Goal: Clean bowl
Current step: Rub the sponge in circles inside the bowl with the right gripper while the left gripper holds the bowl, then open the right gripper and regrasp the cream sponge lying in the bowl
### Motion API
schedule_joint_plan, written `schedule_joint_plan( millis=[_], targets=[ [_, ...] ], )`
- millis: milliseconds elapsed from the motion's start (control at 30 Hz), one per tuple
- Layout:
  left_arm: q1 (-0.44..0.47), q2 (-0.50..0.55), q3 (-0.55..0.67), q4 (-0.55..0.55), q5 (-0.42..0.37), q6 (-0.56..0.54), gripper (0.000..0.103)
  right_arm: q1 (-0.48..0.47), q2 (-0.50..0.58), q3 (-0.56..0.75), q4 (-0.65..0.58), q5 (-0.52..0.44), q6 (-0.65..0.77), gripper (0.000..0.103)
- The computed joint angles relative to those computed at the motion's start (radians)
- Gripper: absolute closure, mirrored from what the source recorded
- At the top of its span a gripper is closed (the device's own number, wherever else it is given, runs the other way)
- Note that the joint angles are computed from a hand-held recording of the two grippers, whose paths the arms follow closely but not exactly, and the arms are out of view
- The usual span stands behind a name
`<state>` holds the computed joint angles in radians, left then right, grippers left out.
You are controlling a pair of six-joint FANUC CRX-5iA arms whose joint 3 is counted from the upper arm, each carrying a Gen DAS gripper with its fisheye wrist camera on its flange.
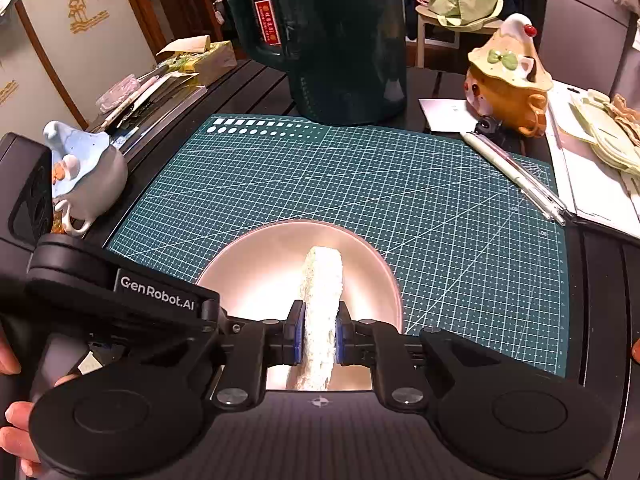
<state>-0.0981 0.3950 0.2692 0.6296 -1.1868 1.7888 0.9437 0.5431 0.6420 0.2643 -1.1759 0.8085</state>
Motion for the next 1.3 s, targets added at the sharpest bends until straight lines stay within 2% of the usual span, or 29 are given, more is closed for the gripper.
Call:
schedule_joint_plan(
  millis=[333,567,633,700,767,833,933,1000,1100,1167,1233,1300],
  targets=[
    [0.001,0.001,-0.003,0.0,0.002,-0.003,0.085,0.029,-0.018,-0.07,0.133,0.025,-0.027,0.09],
    [0.003,-0.005,-0.013,0.003,0.005,-0.007,0.085,0.013,-0.052,-0.105,0.057,0.104,-0.021,0.09],
    [0.0,-0.002,-0.005,0.001,0.002,-0.001,0.085,0.006,-0.055,-0.1,0.029,0.111,-0.02,0.084],
    [-0.001,-0.004,-0.012,0.0,0.008,-0.003,0.085,0.0,-0.067,-0.112,0.014,0.131,-0.019,0.059],
    [-0.002,-0.001,-0.002,-0.001,0.003,0.003,0.085,-0.002,-0.082,-0.127,-0.001,0.156,-0.007,0.052],
    [-0.005,0.002,0.005,-0.001,0.002,0.01,0.085,0.002,-0.097,-0.151,0.021,0.183,-0.025,0.038],
    [-0.005,0.002,0.009,-0.001,0.0,0.013,0.085,0.011,-0.12,-0.194,0.067,0.226,-0.051,0.036],
    [-0.004,0.003,0.013,-0.002,-0.003,0.014,0.085,0.019,-0.136,-0.228,0.122,0.252,-0.087,0.013],
    [-0.002,0.001,0.011,-0.001,-0.005,0.011,0.085,0.017,-0.176,-0.298,0.163,0.343,-0.076,0.01],
    [-0.003,0.003,0.016,-0.002,-0.007,0.014,0.085,0.026,-0.185,-0.336,0.256,0.367,-0.107,0.01],
    [-0.004,0.005,0.019,-0.003,-0.008,0.016,0.085,0.034,-0.196,-0.382,0.367,0.382,-0.209,0.01],
    [-0.005,0.005,0.021,-0.003,-0.008,0.018,0.085,0.03,-0.219,-0.435,0.446,0.425,-0.312,0.002]
  ],
)
